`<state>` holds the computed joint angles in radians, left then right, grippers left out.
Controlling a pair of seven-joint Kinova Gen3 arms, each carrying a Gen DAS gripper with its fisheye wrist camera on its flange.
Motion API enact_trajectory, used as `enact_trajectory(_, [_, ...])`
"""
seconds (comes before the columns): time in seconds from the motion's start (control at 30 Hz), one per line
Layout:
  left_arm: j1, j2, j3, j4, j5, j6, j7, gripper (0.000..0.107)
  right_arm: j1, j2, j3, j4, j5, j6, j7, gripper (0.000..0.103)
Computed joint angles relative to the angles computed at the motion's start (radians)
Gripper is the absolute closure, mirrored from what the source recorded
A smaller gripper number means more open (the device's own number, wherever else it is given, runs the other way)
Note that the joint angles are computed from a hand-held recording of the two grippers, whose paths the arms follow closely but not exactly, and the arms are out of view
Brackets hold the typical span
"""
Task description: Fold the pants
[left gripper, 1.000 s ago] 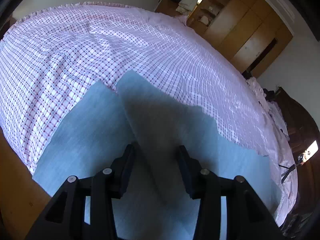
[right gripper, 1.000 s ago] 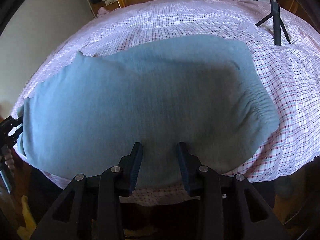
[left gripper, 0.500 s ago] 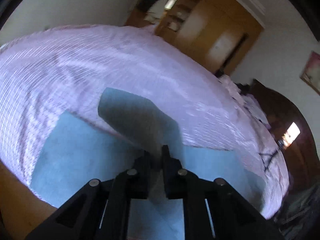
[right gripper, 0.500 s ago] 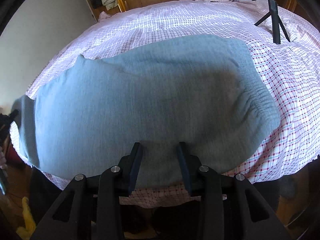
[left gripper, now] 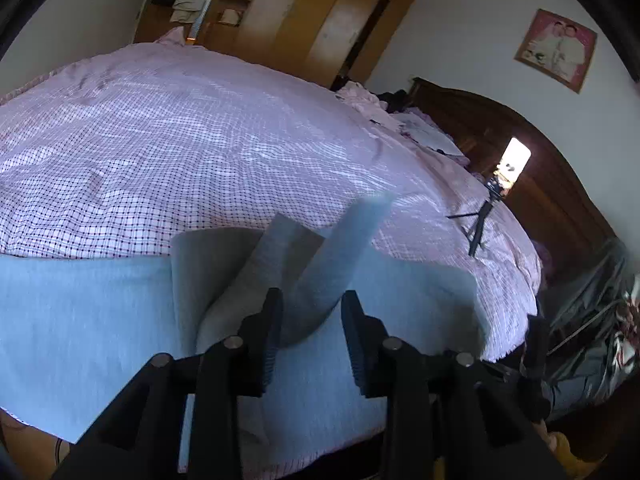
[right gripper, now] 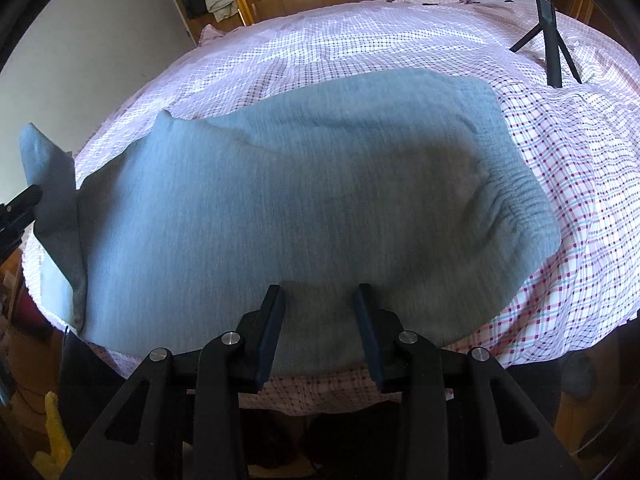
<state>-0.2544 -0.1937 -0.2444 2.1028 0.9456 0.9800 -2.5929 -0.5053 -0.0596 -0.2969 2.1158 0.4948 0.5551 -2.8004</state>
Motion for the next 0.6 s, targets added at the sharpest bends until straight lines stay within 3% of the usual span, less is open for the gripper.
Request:
enact_trajectory(0.13, [-0.03, -0.026, -0.061, 0.021, 0.021, 0.059, -0.056, 0.061, -0.002, 0.001, -0.006, 0.005, 0.024, -0.004, -0.026, 0.073])
enact_trajectory(0.23, [-0.051, -0.037, -0.07, 0.035, 0.036, 0.05, -0.066, 0.057, -0.003, 0.0, -0.005, 0.01, 0.032, -0.01, -0.035, 0.073])
enact_trajectory(0.4, [-0.035, 0.002, -0.021, 0.001, 0.011, -0.025, -0.006, 0.058, -0.005, 0.001, -0.007, 0.012, 0.04, -0.011, -0.045, 0.073])
enact_trajectory(0.6, [0.036, 0.096, 0.095, -0.067, -0.064, -0.186, 0.08, 0.058, 0.004, -0.009, 0.002, 0.026, 0.021, -0.039, -0.021, 0.073])
